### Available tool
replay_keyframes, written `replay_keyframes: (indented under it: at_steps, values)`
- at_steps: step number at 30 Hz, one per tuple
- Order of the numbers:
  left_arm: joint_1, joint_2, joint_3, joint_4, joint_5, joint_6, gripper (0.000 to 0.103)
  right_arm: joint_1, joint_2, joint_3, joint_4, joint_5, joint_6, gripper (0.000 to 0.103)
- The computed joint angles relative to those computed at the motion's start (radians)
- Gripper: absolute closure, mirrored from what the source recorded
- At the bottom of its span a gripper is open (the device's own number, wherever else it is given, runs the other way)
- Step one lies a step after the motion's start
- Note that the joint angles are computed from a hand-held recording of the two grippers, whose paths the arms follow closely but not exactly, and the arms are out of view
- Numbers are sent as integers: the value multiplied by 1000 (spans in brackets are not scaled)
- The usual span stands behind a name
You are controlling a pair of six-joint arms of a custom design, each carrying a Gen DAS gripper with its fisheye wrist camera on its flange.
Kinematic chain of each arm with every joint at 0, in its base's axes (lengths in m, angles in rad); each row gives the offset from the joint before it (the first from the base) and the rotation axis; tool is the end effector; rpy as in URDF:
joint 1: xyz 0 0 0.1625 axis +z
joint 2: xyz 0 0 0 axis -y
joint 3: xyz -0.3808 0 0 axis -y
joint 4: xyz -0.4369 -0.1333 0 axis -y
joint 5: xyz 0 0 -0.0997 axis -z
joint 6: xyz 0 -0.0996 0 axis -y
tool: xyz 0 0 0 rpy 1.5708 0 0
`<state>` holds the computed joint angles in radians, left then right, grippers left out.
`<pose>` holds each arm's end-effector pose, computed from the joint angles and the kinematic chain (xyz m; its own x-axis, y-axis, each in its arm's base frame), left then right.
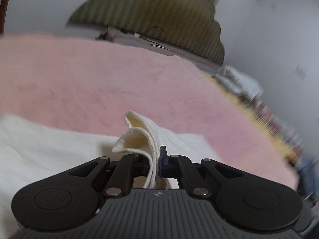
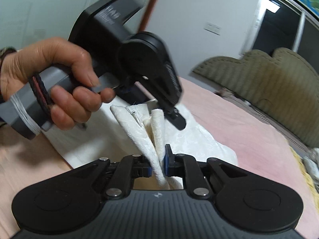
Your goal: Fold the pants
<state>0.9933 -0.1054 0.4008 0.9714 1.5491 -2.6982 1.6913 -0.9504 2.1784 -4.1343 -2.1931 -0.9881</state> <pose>-0.2858 -0.6867 -0.0495 -0.5364 0.8311 -0.1471 0.8314 0.4903 -0.2615 0.1312 -0.4577 0.1389 -0.4580 0.0627 0.8868 -0.7459 0.5157 -0.4216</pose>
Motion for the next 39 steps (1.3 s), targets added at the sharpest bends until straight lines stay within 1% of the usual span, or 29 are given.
replay_keyframes:
  at_steps: [1, 2, 4, 5, 7, 9, 10, 11, 12, 13, 15, 17, 18, 20, 23, 24, 25, 26, 27, 28, 29, 30, 31, 32, 33, 34, 35, 36, 39]
  values:
    - [-5, -26, 50, -37, -41, 32, 92, 0, 11, -15, 24, 8, 7, 92]
    - [-5, -25, 58, -47, -79, 46, 88, 0, 24, -34, 53, 13, 14, 92]
    - [4, 43, -38, 21, -128, 45, 85, -7, 41, -64, 123, 3, 35, 92]
    - [10, 61, -57, 32, -142, 35, 82, -10, 45, -75, 166, -13, 50, 92]
    - [21, 22, 15, -23, -136, 44, 80, -14, 55, -82, 206, -36, 69, 91]
    - [23, -60, 153, -122, -131, 71, 81, -1, 55, -77, 201, -58, 75, 88]
    - [21, -91, 204, -155, -132, 88, 82, 8, 38, -71, 235, -61, 102, 86]
    - [18, -101, 223, -176, -132, 104, 85, 9, -3, -42, 278, -40, 141, 84]
    - [14, -125, 267, -210, -133, 122, 85, 4, -55, -10, 331, -3, 181, 81]
    - [11, -147, 307, -242, -136, 141, 86, -5, -119, 31, 383, 46, 225, 80]
    - [8, -198, 387, -311, -135, 167, 88, -25, -226, 99, 429, 128, 298, 80]
    - [8, -230, 423, -347, -143, 165, 90, -42, -283, 126, 419, 173, 351, 80]
    - [7, -235, 422, -348, -150, 158, 90, -51, -298, 154, 379, 190, 380, 80]
    - [12, -250, 420, -343, -165, 141, 90, -69, -316, 156, 354, 203, 433, 80]
    - [21, -263, 411, -344, -208, 144, 90, -63, -273, 127, 292, 131, 476, 80]
    - [26, -258, 395, -333, -219, 144, 90, -63, -263, 121, 282, 128, 485, 80]
    - [30, -233, 346, -284, -230, 138, 85, -63, -255, 122, 275, 132, 497, 80]
    - [32, -207, 296, -237, -249, 130, 77, -63, -248, 115, 281, 133, 503, 80]
    - [35, -195, 268, -216, -263, 120, 71, -66, -254, 108, 302, 131, 500, 80]
    - [34, -204, 277, -227, -281, 119, 56, -61, -243, 110, 295, 119, 488, 80]
    - [29, -234, 321, -278, -315, 131, 46, -58, -226, 94, 303, 106, 478, 80]
    - [25, -272, 375, -346, -346, 156, 42, -60, -208, 63, 328, 96, 473, 80]
    - [22, -304, 416, -406, -366, 180, 33, -64, -197, 48, 352, 86, 483, 79]
    - [22, -330, 447, -457, -378, 196, 23, -80, -211, 36, 418, 70, 502, 79]
    - [22, -349, 463, -493, -382, 204, 20, -75, -197, 23, 458, 35, 517, 79]
    - [23, -353, 458, -507, -386, 208, 17, -64, -180, 20, 456, -2, 509, 79]
    - [21, -343, 434, -501, -395, 213, 17, -57, -164, 11, 435, -17, 492, 79]
    - [19, -320, 393, -476, -402, 221, 17, -51, -156, 8, 418, -12, 489, 79]
    - [11, -207, 235, -362, -391, 294, 15, -50, -153, -14, 399, 76, 527, 79]
